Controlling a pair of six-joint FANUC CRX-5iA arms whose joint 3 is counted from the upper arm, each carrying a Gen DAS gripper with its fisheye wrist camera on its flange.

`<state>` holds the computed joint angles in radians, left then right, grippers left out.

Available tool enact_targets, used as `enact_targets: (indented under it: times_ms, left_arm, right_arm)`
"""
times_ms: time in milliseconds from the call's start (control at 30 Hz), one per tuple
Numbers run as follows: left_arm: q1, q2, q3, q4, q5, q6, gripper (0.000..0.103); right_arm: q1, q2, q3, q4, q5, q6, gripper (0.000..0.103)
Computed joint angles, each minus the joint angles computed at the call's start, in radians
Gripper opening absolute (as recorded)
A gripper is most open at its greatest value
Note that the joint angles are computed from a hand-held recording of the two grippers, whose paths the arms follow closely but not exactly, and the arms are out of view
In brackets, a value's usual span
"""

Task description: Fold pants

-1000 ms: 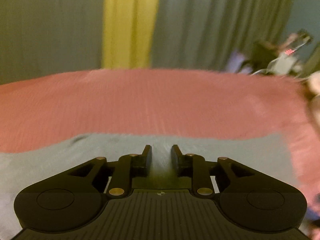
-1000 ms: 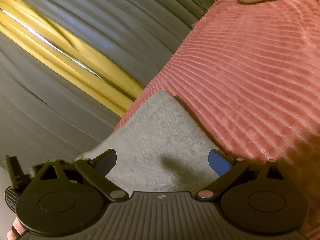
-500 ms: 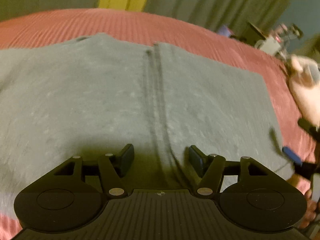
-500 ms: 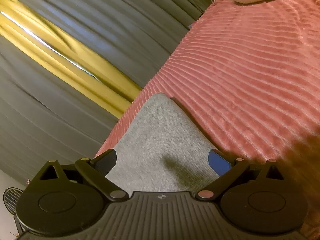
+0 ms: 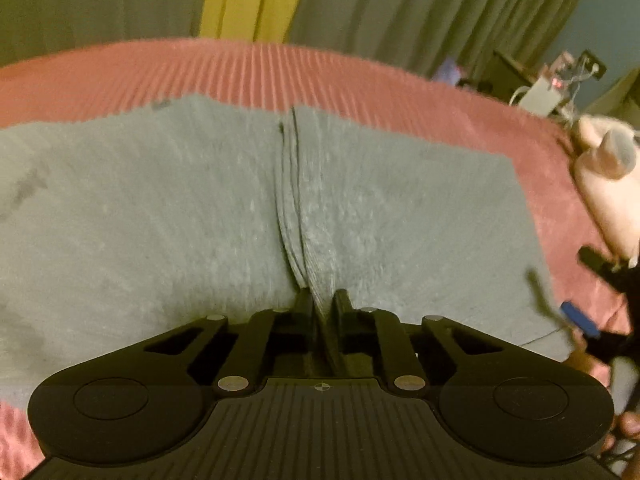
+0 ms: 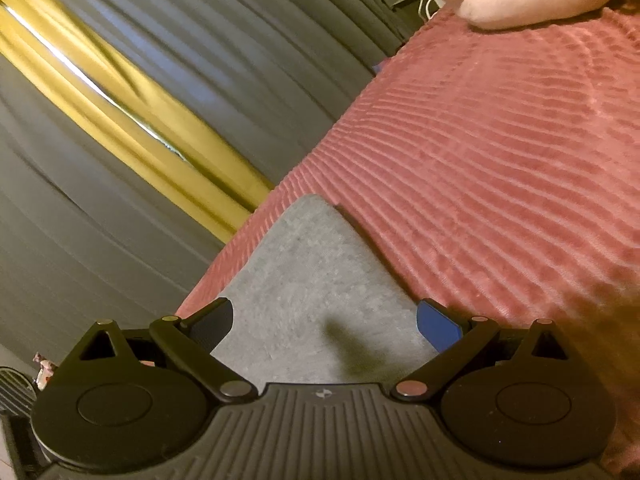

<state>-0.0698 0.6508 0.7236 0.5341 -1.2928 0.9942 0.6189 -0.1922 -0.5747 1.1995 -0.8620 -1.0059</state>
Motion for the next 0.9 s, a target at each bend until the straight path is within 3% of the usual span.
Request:
enact_targets:
  times_ms: [67, 133, 200, 267, 367, 433, 533, 633, 833, 900]
  left_arm:
    - [0.009, -0.023, -0.030, 0.005, 0.037, -0.029, 0.013]
    - [0.005, -0.030, -0.029, -0.066, 0.069, -0.018, 0.013]
    - [0.007, -0.013, -0.002, -0.124, 0.036, -0.009, 0.014]
    - [0.008, -0.059, -0.088, -0.119, 0.097, -0.073, 0.016]
    - [0.006, -0.137, -0.220, -0.107, 0.209, -0.161, 0.034]
    - [0.020, -0.141, -0.239, -0.065, 0.187, -0.175, 0.048]
    - [0.047, -0.123, -0.244, 0.006, 0.122, -0.158, 0.054]
    - [0.053, -0.086, -0.214, 0.045, 0.064, -0.123, 0.056]
    - [0.044, -0.092, -0.231, 0.032, 0.088, -0.126, 0.054]
    - [0.045, -0.098, -0.239, 0.032, 0.092, -0.134, 0.054]
  right_arm:
    - [0.014, 0.002, 0.010, -0.020, -0.026, 0.013, 0.099]
    - [0.026, 0.009, 0.027, -0.053, -0.049, 0.048, 0.099]
    - [0.038, 0.023, 0.057, -0.103, -0.080, 0.103, 0.099]
    - [0.037, 0.037, 0.081, -0.145, -0.082, 0.157, 0.099]
    - [0.036, 0.036, 0.085, -0.152, -0.070, 0.180, 0.099]
    - [0.040, 0.024, 0.078, -0.146, -0.061, 0.173, 0.099]
    - [0.048, -0.016, 0.066, -0.175, -0.006, 0.150, 0.099]
    - [0.055, -0.059, 0.025, -0.132, 0.070, 0.054, 0.099]
    - [0.086, -0.105, 0.017, -0.206, 0.096, 0.000, 0.099]
    - [0.084, -0.118, 0.003, -0.194, 0.144, -0.019, 0.099]
